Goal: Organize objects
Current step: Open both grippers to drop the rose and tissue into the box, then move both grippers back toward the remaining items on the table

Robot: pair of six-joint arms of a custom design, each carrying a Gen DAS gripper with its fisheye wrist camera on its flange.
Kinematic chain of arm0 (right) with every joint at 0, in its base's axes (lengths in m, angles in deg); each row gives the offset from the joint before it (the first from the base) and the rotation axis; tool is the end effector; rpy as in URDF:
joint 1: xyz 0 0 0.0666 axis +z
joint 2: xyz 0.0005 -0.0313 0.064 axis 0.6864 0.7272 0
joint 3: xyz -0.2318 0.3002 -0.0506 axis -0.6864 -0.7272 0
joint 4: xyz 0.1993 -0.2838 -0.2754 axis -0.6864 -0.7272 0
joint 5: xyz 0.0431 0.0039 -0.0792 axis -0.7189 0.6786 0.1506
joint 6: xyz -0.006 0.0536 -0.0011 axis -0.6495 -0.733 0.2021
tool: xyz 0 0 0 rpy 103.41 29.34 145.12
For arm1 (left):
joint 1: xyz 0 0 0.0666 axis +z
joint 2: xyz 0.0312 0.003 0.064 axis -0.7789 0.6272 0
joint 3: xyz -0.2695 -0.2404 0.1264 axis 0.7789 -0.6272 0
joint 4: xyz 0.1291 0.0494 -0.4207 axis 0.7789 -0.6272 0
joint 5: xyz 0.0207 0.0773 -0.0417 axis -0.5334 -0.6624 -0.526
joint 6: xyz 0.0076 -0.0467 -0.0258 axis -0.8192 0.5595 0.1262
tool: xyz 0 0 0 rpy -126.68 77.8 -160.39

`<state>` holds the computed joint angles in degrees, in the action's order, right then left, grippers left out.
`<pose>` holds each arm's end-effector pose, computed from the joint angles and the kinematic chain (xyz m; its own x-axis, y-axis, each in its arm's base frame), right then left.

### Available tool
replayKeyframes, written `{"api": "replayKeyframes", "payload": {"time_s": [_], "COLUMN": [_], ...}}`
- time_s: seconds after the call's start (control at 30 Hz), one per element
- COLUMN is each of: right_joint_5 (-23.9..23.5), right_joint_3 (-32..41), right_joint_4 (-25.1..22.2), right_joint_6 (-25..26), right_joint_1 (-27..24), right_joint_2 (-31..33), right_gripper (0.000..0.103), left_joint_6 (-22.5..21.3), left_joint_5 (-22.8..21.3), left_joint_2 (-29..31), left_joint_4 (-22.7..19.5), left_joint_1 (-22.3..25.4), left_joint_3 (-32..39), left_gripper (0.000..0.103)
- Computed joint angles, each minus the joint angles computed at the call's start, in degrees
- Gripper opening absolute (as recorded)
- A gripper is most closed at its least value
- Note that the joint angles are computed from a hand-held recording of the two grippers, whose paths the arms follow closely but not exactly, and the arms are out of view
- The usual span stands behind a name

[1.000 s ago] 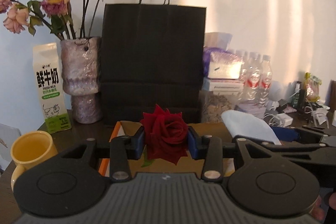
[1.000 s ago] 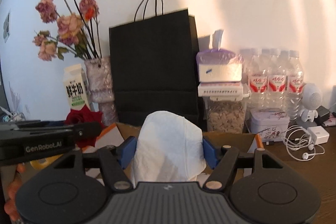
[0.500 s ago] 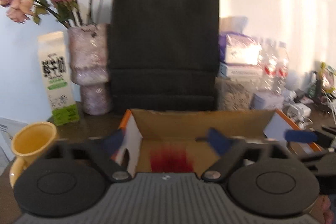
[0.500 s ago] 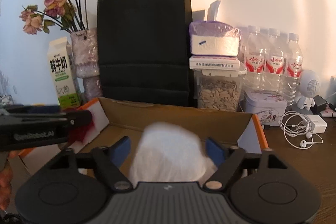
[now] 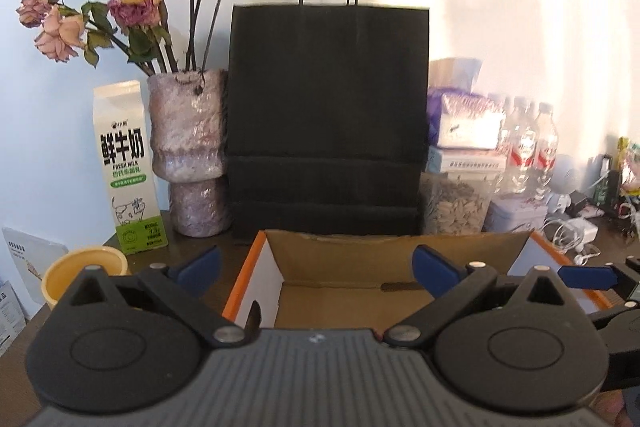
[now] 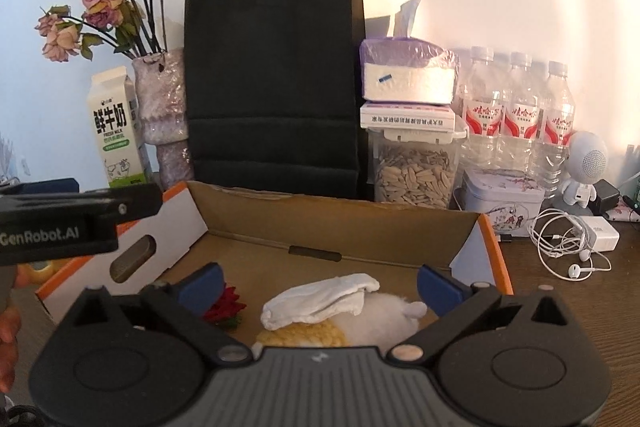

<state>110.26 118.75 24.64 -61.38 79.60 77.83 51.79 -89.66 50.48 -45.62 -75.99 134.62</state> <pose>0.3482 0.2314 0.4435 -0.4615 0.0640 -0.8848 0.0369 0.9979 0.0529 0.3887 -0.1748 0.5247 -0.3247 0.0809 -0.9423 0.2739 0.9617 -0.0119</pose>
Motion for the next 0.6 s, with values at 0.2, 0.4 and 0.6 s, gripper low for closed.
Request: {"api": "replayKeyframes", "payload": {"time_s": [0.2,0.4,0.6], "right_joint_5": [2.00,5.09,9.51], "right_joint_3": [0.10,0.39,0.63], "right_joint_4": [-0.12,-2.55,-7.98], "right_joint_6": [1.38,0.84,-2.30], "right_joint_1": [2.21,5.97,11.44], "right_joint_2": [-2.48,-4.70,-6.96], "right_gripper": [0.103,0.103,0.103], "left_joint_6": [-0.64,-0.44,-0.64], "left_joint_5": [1.15,0.77,0.16], "left_joint_2": [-2.88,-6.11,-11.52], "left_joint_4": [0.23,-3.48,-7.82], "left_joint_1": [0.31,0.64,0.96], "left_joint_3": [-0.43,-0.26,-1.54], "left_gripper": [0.103,0.103,0.103]}}
